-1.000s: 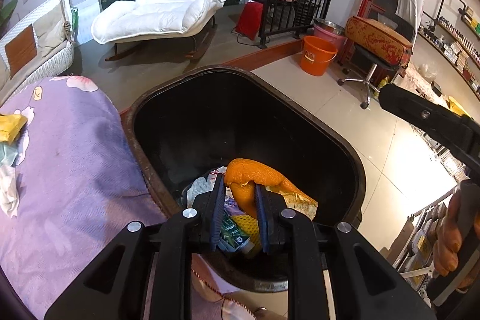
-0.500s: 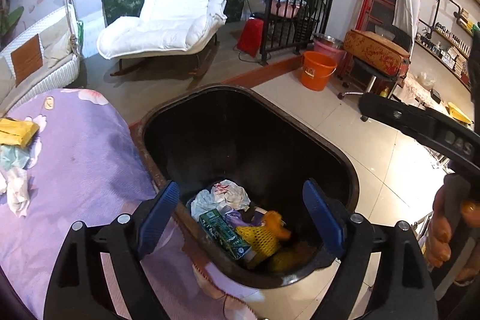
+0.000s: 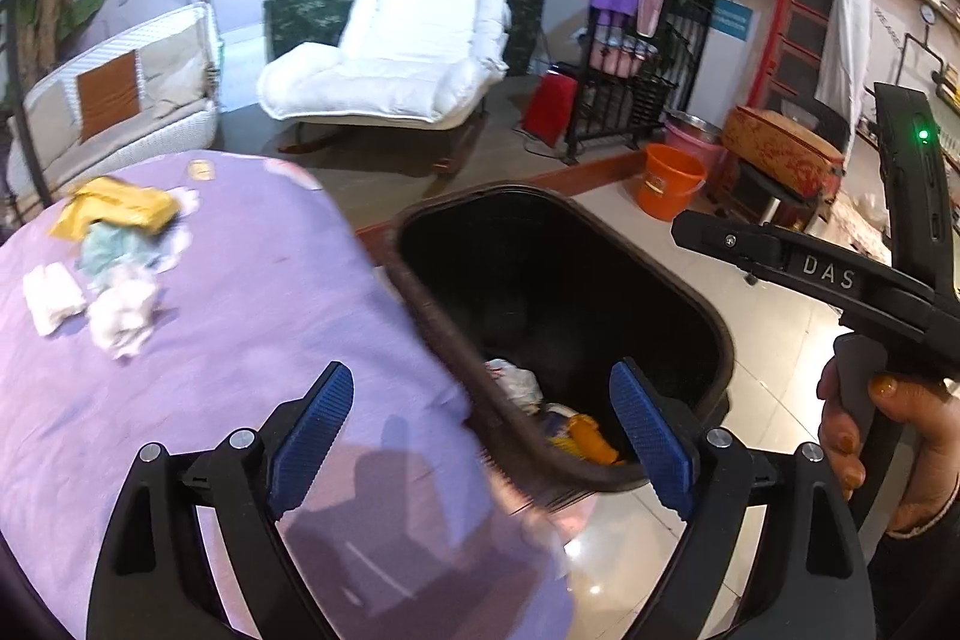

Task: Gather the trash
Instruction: 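Move both tools back to the bed and grasp a white tissue with the left tool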

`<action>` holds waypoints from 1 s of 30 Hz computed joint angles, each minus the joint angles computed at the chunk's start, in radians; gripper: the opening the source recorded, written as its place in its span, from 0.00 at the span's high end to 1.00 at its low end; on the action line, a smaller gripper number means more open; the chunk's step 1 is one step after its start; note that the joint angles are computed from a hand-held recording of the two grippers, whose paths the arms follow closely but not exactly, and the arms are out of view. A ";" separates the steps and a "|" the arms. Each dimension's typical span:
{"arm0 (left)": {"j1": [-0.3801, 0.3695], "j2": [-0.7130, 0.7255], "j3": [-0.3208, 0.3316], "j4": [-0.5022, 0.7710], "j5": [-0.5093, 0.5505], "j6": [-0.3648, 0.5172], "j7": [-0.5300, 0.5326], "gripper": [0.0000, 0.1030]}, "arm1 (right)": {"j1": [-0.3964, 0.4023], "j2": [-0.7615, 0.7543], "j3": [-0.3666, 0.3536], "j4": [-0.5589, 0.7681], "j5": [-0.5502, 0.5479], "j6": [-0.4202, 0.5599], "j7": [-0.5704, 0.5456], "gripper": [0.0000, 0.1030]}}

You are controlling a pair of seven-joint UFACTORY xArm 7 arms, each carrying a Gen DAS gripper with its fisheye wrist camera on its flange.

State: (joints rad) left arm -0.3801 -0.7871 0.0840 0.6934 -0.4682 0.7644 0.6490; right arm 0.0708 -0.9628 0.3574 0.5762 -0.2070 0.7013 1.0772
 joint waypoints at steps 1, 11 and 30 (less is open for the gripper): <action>0.014 -0.004 -0.001 -0.001 0.010 -0.005 -0.004 0.16 | 0.004 0.019 0.004 0.010 0.001 -0.010 -0.004 0.20; 0.155 -0.018 0.089 0.011 0.095 0.006 0.003 0.15 | 0.060 0.311 0.048 0.165 -0.016 -0.142 -0.043 0.20; 0.363 0.323 0.197 0.259 0.066 -0.008 0.052 0.15 | 0.347 1.099 -0.065 0.883 -0.050 -0.069 -0.411 0.20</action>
State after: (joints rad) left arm -0.0170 -0.4638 0.2812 0.9521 -0.4027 0.7565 0.7009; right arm 0.4182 0.1360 0.2928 1.4589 -0.2574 0.6318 0.6664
